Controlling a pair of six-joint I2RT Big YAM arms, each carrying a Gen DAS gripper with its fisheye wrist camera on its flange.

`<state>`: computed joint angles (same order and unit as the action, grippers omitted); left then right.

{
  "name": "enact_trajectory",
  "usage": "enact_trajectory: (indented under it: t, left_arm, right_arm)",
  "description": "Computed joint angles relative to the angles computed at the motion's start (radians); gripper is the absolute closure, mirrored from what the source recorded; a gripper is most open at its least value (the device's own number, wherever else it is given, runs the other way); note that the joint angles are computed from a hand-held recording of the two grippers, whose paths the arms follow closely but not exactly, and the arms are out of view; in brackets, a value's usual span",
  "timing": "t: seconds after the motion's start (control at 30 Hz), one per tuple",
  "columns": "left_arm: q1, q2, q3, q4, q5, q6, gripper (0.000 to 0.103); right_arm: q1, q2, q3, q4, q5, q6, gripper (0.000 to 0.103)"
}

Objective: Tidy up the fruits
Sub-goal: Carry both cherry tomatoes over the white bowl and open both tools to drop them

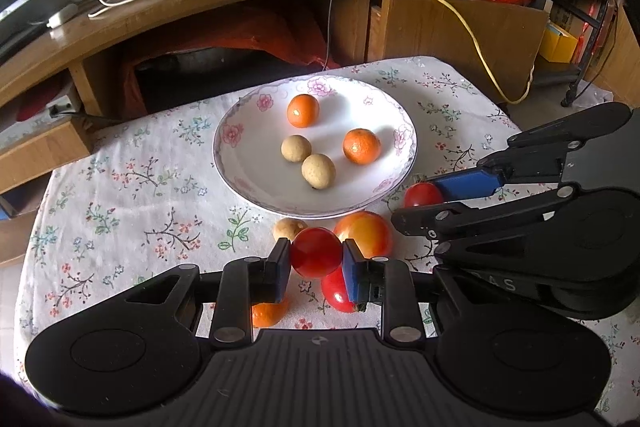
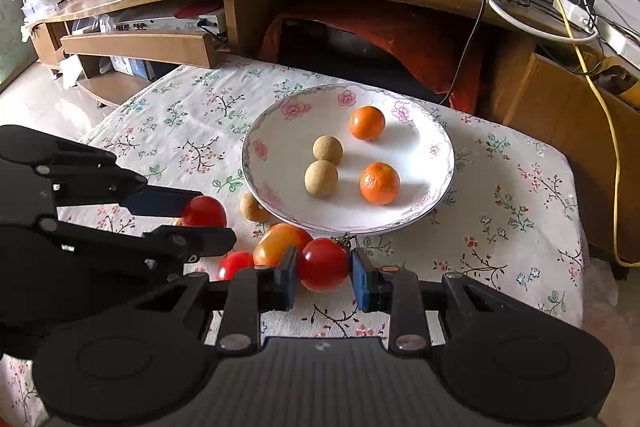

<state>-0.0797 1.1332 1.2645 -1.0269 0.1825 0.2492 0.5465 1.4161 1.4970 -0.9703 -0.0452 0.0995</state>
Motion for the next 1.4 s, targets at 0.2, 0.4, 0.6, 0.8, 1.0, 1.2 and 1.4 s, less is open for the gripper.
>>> enact_trajectory:
  t: [0.2, 0.4, 0.6, 0.8, 1.0, 1.2, 1.4]
  left_arm:
    - [-0.002, 0.008, 0.010, 0.015, -0.001, 0.001, 0.069]
    - [-0.005, 0.014, 0.015, 0.029, -0.009, -0.002, 0.069]
    - [-0.010, 0.022, 0.025, 0.046, -0.030, 0.009, 0.069]
    - [-0.019, 0.035, 0.031, 0.061, -0.050, 0.013, 0.069]
    - [-0.027, 0.052, 0.039, 0.077, -0.066, 0.020, 0.069]
    - [-0.026, 0.063, 0.041, 0.085, -0.073, 0.021, 0.070]
    - [-0.031, 0.078, 0.049, 0.095, -0.080, 0.021, 0.070]
  right_arm:
    - [-0.005, 0.004, 0.009, 0.005, 0.004, 0.011, 0.074]
    - [-0.012, 0.014, 0.023, 0.007, 0.004, 0.018, 0.074]
    - [-0.017, 0.024, 0.037, 0.014, 0.002, 0.024, 0.074]
    - [-0.020, 0.036, 0.048, 0.020, 0.006, 0.022, 0.074]
    - [-0.031, 0.052, 0.061, 0.022, -0.001, 0.032, 0.074]
    - [-0.036, 0.067, 0.070, 0.022, -0.002, 0.032, 0.074]
    - [-0.042, 0.078, 0.078, 0.028, -0.006, 0.035, 0.074]
